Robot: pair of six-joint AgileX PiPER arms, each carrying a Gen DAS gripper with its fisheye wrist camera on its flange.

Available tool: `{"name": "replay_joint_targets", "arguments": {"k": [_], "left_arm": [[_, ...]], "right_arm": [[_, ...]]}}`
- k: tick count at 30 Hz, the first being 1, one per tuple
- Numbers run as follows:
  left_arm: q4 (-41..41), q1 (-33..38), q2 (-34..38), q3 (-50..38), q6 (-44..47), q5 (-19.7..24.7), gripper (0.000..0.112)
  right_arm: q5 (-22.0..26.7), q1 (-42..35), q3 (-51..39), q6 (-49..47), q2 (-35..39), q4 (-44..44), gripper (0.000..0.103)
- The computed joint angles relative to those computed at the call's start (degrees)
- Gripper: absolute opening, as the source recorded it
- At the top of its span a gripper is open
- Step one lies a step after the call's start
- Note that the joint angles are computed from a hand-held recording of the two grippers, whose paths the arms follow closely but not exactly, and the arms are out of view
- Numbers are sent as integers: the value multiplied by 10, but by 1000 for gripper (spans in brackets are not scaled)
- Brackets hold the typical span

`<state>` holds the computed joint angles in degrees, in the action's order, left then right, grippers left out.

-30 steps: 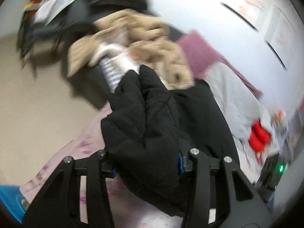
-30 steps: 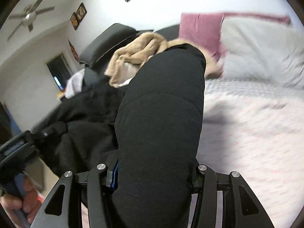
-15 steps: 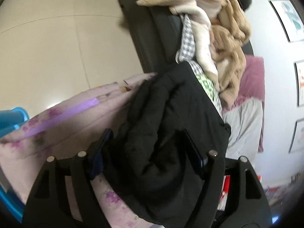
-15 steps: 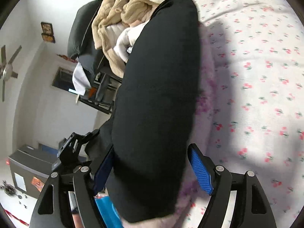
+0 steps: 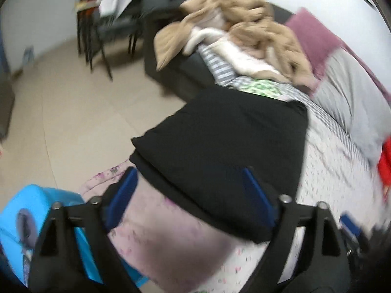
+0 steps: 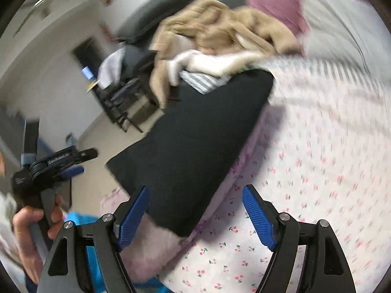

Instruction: Fold large clothes

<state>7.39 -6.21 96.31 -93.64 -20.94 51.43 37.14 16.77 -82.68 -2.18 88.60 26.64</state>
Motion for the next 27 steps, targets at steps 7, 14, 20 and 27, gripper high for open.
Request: {"name": "replay_joint_targets", "arguments": {"k": [7, 14, 20, 27], "left_arm": [[128, -104, -94, 113, -124, -14, 95], [229, -196, -156, 179, -195, 3, 97], [216, -204, -163, 187, -180, -3, 97], [263, -232, -197, 224, -224, 21, 98]], "right_arm": [[-58, 22, 72, 34, -81, -84, 98], [-32, 8, 90, 29, -123, -82, 103], [-25, 42, 88, 107, -131, -191, 103], [-6, 55, 86, 123, -132, -213, 103]]}}
